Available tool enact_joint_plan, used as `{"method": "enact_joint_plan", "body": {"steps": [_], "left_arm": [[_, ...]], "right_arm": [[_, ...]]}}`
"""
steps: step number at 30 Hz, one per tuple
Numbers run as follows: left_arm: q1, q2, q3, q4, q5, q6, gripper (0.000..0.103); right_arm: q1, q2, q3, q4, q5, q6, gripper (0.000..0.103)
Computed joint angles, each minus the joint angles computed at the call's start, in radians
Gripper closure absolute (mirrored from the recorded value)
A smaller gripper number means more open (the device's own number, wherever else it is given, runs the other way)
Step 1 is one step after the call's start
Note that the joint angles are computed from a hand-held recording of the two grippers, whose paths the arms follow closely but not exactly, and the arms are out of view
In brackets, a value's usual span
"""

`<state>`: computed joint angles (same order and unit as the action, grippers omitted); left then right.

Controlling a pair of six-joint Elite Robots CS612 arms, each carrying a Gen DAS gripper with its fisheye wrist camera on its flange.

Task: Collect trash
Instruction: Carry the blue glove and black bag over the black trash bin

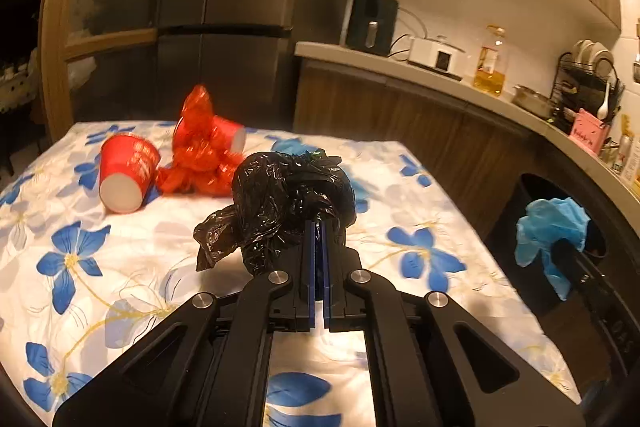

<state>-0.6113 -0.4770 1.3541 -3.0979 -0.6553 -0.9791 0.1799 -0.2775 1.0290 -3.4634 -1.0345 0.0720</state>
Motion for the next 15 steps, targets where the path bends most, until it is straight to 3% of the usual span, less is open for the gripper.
{"method": "enact_joint_plan", "body": {"steps": [8,15], "left_arm": [[-0.013,0.025,-0.068,-0.058,-0.006,0.127,0.101],[-0.018,0.08,-0.205,-0.12,-0.053,0.301,0.101]], "right_arm": [[-0.02,-0.008,0.009,-0.038,-0.021,0.027,0.09],[-0.045,-0.002,-0.022,-0.074,-0.079,0.069,0.09]]}}
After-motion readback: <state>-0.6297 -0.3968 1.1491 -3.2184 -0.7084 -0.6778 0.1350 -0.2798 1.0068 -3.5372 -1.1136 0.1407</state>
